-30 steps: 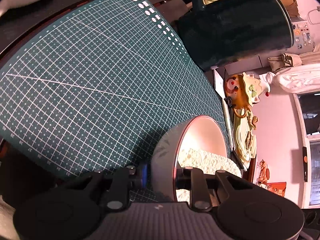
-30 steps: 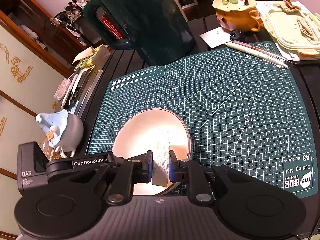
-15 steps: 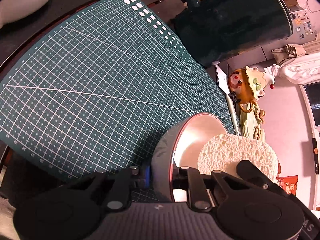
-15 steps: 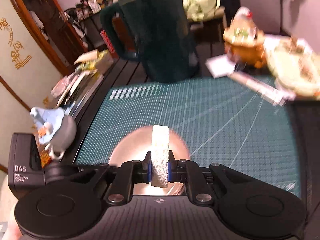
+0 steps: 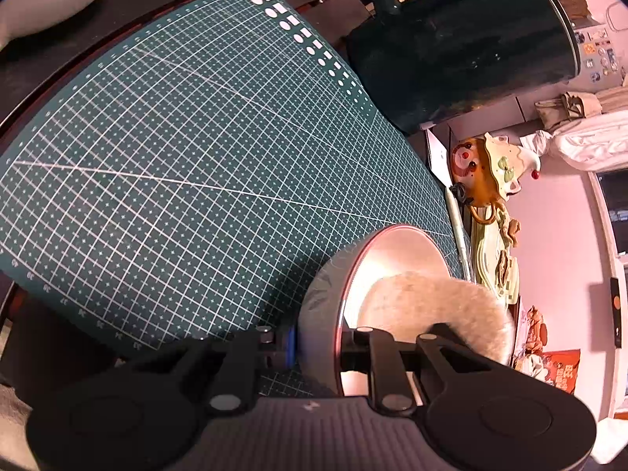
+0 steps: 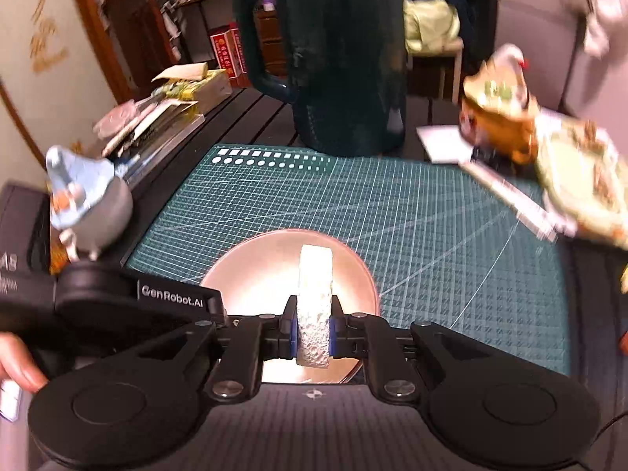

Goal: Clean bowl
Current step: 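Hold the bowl tilted with the left tool while the right tool scrubs inside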

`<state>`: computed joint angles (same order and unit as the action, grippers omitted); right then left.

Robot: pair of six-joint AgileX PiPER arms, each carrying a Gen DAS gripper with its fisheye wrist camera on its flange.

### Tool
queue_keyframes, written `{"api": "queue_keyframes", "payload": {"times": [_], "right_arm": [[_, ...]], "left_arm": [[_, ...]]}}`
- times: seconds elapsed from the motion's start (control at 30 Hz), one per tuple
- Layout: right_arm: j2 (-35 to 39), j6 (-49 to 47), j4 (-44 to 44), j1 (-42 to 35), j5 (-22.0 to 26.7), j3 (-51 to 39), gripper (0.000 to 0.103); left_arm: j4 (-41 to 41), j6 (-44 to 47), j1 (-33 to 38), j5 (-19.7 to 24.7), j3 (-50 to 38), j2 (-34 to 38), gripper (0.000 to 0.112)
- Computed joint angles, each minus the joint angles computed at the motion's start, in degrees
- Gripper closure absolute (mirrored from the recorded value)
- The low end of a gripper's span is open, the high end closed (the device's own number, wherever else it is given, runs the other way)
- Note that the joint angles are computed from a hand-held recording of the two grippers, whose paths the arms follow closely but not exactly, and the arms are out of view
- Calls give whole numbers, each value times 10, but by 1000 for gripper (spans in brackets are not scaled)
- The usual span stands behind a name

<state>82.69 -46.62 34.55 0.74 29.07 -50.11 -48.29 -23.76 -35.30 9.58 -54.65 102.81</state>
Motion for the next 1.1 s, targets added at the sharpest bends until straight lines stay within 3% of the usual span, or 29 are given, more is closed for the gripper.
{"api": "queue_keyframes", "payload": {"times": [0.07,0.17,0.3,0.37,0.43,0.53,0.63,0.77,0.8,1.0,1.07,1.1], "right_arm": [[-15,5,-20,1,-14,4,91],[-19,-16,16,-42,28,-21,91],[-10,-53,90,-109,119,-60,91],[28,-51,129,-143,212,-95,91],[57,-28,114,-136,243,-112,91],[72,9,59,-92,201,-101,91],[70,11,31,-53,145,-78,91],[8,60,-92,15,10,-20,91],[-2,72,-109,20,-4,-13,91],[-38,19,-60,-25,11,-28,91],[-39,-1,-21,-53,37,-43,91],[-30,-23,18,-75,74,-57,91]], "left_arm": [[2,-2,0,0,0,0,94],[15,-16,0,1,-2,2,94],[32,-36,-2,0,-3,2,94],[55,-63,-7,-1,-3,0,94],[67,-78,-9,-2,-3,-1,94],[64,-71,-8,-1,-3,-2,94],[-33,38,1,-1,9,-3,94],[-75,78,5,0,13,-4,94],[-73,75,4,0,13,-4,94],[-24,24,4,2,4,-2,94],[-15,14,4,2,2,-1,94],[-12,11,3,2,1,-1,94]]}}
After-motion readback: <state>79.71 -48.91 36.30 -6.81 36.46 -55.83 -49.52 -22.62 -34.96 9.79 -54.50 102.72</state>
